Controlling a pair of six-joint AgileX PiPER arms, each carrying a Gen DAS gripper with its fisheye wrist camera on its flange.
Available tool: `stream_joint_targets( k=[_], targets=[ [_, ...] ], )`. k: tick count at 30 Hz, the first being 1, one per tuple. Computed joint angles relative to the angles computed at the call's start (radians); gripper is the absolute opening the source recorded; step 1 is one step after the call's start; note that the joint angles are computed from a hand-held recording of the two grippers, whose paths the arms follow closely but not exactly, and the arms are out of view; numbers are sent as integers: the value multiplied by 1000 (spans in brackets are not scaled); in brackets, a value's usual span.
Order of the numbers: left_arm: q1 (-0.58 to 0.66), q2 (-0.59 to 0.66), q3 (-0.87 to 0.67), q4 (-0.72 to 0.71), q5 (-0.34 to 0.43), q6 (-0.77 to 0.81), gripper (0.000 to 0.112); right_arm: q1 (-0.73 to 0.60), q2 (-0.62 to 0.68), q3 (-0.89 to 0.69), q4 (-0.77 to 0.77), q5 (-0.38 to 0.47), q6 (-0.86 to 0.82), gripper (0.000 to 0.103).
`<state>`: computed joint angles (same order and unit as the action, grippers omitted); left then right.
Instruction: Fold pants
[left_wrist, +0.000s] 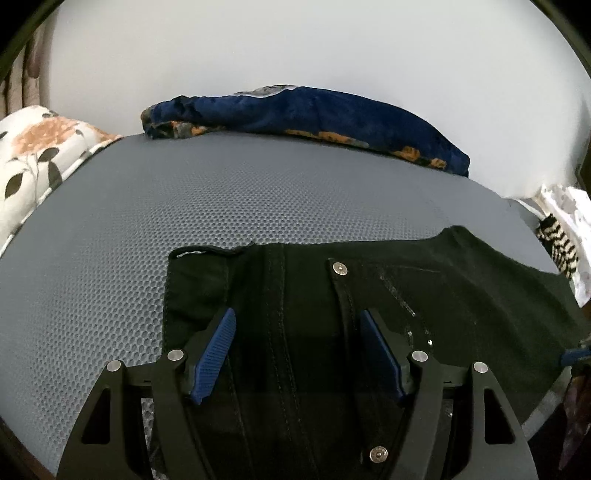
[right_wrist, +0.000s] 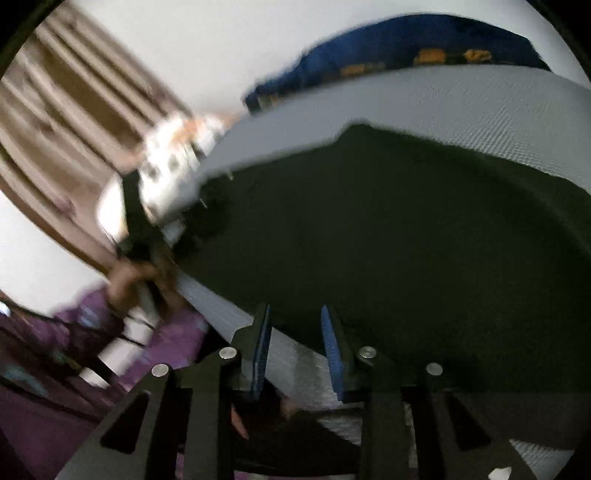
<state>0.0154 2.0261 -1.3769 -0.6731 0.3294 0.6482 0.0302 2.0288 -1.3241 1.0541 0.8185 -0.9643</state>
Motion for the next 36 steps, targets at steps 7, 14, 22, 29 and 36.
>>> stream_joint_targets(
  k=[7,14,22,29,36],
  targets=[
    [42,1,-11,-171,75,180,71,-152,-80,104,82,68,-2,29],
    [102,-28,-1,-414,74,342,75,-710,-212,377,314,68,-100,51],
    [36,66,-141,91,41,-32,77,-1139,-145,460,426,197,-163,42],
    [25,66,-136,181,8,-68,78,-1173,-7,419,569,341,-167,31],
    [60,120,-217,187,84,-153,91,-1135,28,346,567,308,-72,22]
  ],
)
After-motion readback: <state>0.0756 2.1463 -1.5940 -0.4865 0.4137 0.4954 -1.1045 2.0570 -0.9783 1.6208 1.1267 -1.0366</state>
